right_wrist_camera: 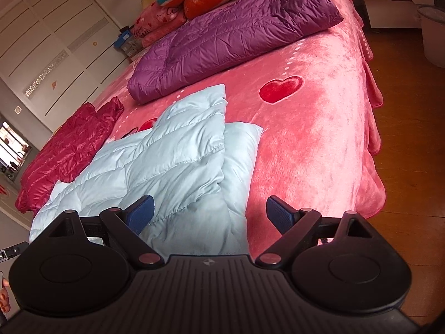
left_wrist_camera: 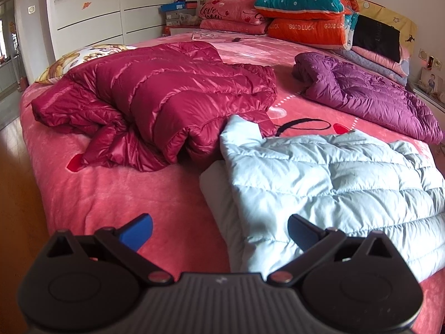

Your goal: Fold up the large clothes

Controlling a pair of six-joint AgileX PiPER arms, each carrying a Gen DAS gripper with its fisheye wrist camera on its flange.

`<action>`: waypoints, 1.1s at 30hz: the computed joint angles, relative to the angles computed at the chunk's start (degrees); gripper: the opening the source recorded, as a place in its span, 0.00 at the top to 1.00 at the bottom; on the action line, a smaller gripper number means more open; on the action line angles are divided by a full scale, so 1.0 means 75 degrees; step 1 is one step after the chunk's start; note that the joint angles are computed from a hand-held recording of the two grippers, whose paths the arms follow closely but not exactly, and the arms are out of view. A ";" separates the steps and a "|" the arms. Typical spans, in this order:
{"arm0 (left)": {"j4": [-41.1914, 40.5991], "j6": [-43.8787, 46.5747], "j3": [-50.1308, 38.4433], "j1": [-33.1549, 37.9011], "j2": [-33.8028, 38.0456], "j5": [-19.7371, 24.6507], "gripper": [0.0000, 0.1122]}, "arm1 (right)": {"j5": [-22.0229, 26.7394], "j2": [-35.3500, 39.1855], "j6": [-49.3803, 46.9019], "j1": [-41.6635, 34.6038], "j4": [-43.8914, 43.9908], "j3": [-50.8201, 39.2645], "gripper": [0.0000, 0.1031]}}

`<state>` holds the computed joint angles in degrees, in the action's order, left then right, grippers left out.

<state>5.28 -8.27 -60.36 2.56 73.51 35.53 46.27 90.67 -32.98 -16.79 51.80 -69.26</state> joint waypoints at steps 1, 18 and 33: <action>-0.0284 0.0245 -0.0034 0.0089 0.0056 -0.0001 0.09 | 0.0030 0.0058 -0.0031 -0.0012 0.0024 -0.0044 0.00; -0.5200 0.3580 -0.0522 0.2094 0.1603 0.0819 0.09 | 0.0382 0.0801 -0.0437 0.0077 0.0216 -0.0664 0.00; -0.7689 0.5670 -0.1108 0.2297 0.2838 0.1415 0.09 | 0.1395 0.1694 -0.0716 -0.0291 0.1700 -0.1123 0.00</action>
<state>-52.39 34.26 -68.67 19.79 94.80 46.14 56.74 103.37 -38.35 -18.97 64.55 -77.68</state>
